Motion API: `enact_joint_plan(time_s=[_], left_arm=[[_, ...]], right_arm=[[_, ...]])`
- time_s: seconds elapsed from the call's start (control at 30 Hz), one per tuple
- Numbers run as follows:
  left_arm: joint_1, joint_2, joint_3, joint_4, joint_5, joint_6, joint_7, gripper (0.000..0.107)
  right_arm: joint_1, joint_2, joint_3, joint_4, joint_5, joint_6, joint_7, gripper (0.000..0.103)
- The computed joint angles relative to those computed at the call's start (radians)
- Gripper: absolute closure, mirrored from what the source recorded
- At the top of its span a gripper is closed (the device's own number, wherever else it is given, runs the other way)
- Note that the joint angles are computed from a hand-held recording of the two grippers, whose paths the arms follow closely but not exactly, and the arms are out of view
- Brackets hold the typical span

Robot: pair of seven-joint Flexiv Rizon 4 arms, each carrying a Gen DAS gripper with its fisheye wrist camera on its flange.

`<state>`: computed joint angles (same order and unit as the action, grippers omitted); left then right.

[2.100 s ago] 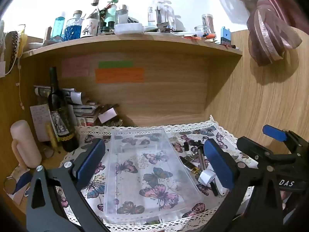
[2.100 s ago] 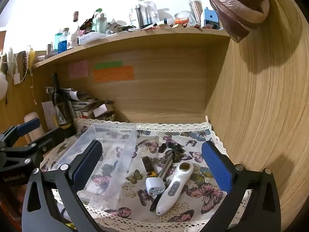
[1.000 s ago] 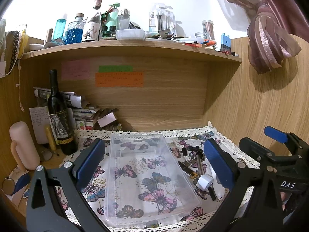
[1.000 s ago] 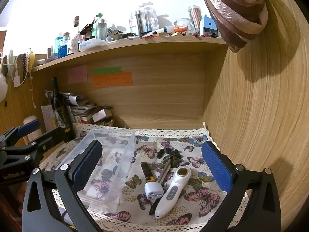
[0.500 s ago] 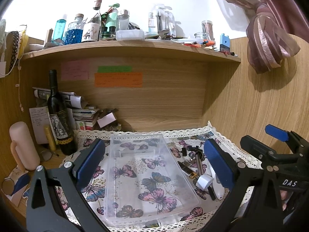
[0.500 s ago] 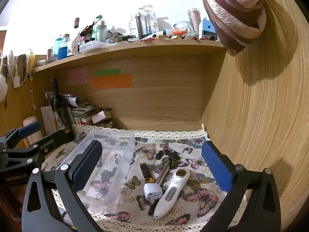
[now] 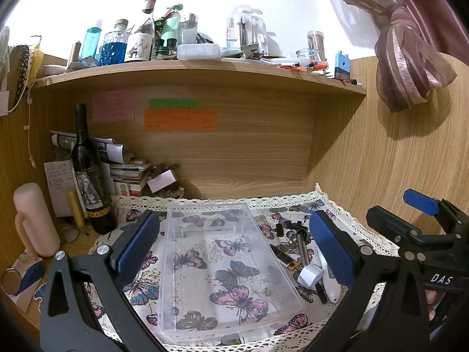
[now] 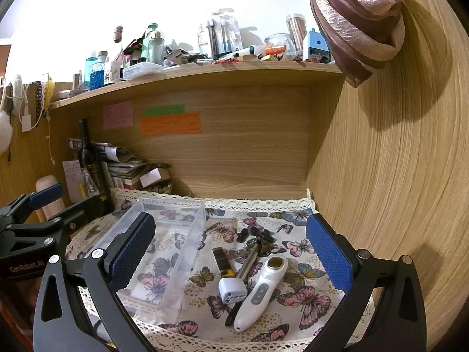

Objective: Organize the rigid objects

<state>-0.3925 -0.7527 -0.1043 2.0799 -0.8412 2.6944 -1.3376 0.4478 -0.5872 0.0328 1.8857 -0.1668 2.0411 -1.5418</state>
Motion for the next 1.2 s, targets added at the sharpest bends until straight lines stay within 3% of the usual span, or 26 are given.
enact_joint_plan(time_s=[0.57, 1.03, 1.2], left_arm=[[0.001, -0.002, -0.001, -0.001, 0.002, -0.001, -0.005, 0.004], [0.071, 0.021, 0.023, 0.019, 0.102, -0.119, -0.076, 0.004], [0.068, 0.021, 0.05, 0.024, 0.046, -0.155, -0.056, 0.004]], right_arm=[[0.0, -0.007, 0.0, -0.012, -0.002, -0.016, 0.004, 0.0], [-0.012, -0.043, 0.006, -0.064, -0.041, -0.079, 0.032, 0.0], [-0.005, -0.07, -0.009, -0.099, -0.052, -0.127, 0.054, 0.0]])
